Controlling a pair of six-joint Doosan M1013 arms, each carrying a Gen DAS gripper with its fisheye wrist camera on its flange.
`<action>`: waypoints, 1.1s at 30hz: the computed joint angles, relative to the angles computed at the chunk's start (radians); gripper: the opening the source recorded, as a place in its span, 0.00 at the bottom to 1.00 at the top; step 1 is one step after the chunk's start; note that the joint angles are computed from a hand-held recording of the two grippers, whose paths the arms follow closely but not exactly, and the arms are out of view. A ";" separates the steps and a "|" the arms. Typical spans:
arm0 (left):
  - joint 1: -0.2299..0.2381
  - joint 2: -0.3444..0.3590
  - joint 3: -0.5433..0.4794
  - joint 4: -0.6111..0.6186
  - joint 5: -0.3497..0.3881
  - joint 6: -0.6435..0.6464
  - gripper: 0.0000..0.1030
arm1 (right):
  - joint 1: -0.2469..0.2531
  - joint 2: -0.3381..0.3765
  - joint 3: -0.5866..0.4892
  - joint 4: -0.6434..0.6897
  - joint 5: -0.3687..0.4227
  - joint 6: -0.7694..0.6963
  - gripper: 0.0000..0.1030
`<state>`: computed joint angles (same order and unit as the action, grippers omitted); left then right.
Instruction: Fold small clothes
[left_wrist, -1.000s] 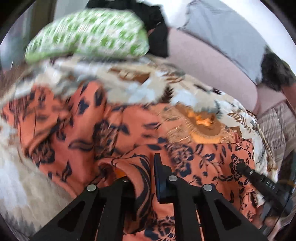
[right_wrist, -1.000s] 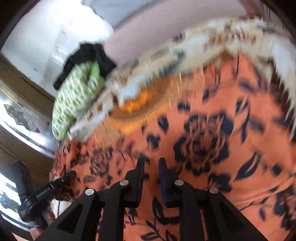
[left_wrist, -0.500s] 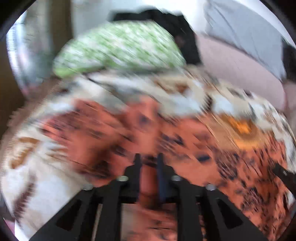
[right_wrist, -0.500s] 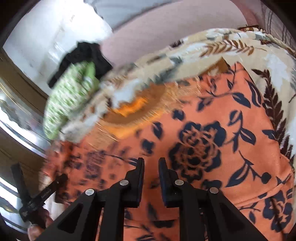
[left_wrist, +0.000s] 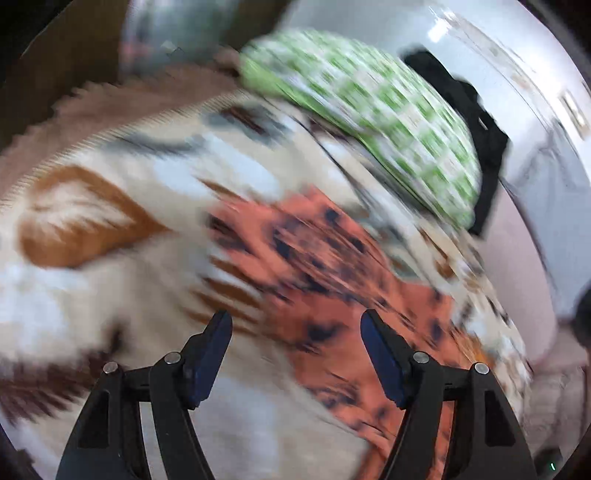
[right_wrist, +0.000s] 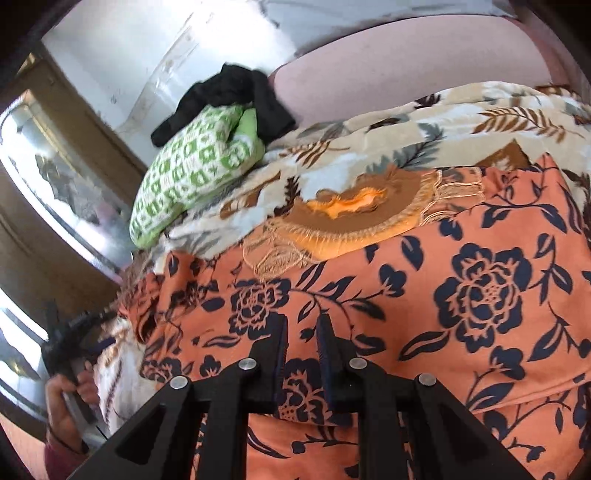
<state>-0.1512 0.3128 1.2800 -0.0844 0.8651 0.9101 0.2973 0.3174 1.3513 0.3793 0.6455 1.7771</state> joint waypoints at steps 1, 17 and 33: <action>-0.005 0.014 -0.016 -0.025 0.022 0.024 0.71 | 0.001 0.005 -0.004 0.010 0.005 -0.011 0.18; -0.071 -0.001 -0.034 -0.134 -0.180 0.272 0.10 | -0.014 -0.020 0.024 0.001 -0.045 0.028 0.18; -0.253 0.171 -0.326 -0.804 0.281 0.814 0.66 | -0.099 -0.162 0.162 -0.394 -0.246 0.569 0.18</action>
